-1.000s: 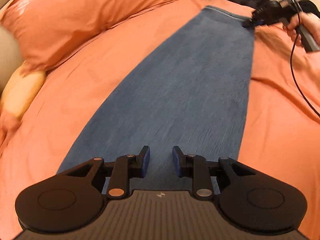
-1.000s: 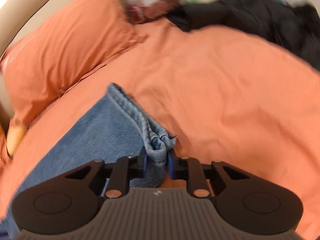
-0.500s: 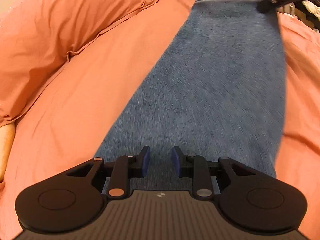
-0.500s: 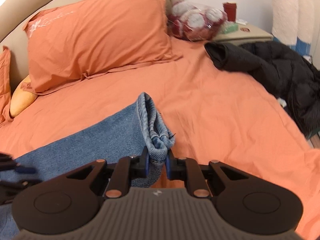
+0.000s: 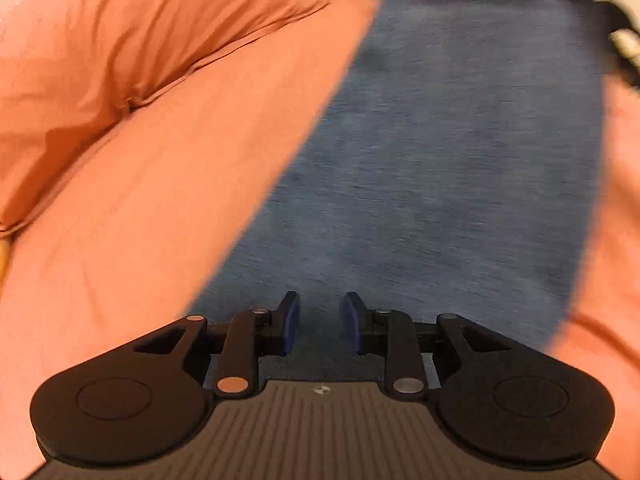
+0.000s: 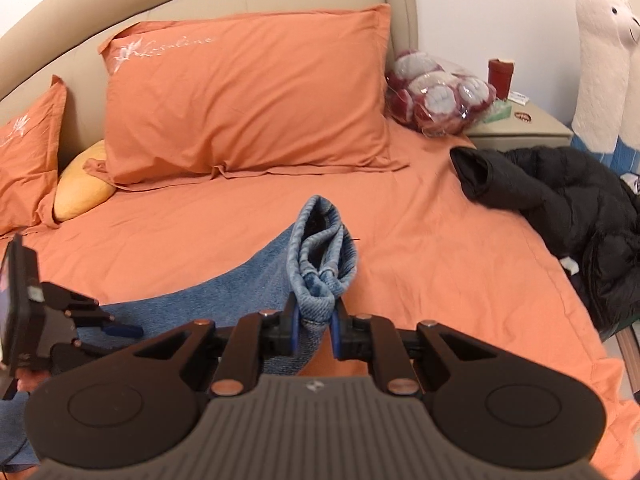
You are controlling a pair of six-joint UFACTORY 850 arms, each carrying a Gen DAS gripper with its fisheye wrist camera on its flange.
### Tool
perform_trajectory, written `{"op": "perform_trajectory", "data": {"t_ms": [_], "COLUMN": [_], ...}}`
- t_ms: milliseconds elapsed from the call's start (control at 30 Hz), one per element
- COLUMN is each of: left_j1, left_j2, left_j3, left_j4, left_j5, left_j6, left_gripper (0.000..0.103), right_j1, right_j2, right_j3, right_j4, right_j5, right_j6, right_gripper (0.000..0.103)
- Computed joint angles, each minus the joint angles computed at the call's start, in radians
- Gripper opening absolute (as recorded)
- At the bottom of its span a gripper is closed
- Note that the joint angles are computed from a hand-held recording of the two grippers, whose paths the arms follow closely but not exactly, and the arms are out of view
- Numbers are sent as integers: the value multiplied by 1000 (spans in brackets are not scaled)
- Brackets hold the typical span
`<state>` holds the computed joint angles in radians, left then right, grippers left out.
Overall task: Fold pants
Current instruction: 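Lift the hem with the right tool and fold it toward the waistband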
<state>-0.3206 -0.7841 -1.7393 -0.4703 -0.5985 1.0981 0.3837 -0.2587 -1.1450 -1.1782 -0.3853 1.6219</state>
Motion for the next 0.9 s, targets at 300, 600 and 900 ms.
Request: {"op": "perform_trajectory", "data": {"t_ms": [300,600,900], "left_j1": [12,48,202], "left_j2": [141,165,263], "left_j3": [244,275,298], "left_j4": [-172,-256,-172], "left_j5": [-85,-108,-176], "left_j6": [253,196,168], "left_gripper": [26,23,24], "right_j1": [69,140,275], "right_j2": [-4,-21,-105], "right_j3": [-60,-135,-305], "right_j4": [43,111,262], "right_j5": [-85,-117,-111], "right_j6": [-80,-172,-447], "right_gripper": [10,9,9]}}
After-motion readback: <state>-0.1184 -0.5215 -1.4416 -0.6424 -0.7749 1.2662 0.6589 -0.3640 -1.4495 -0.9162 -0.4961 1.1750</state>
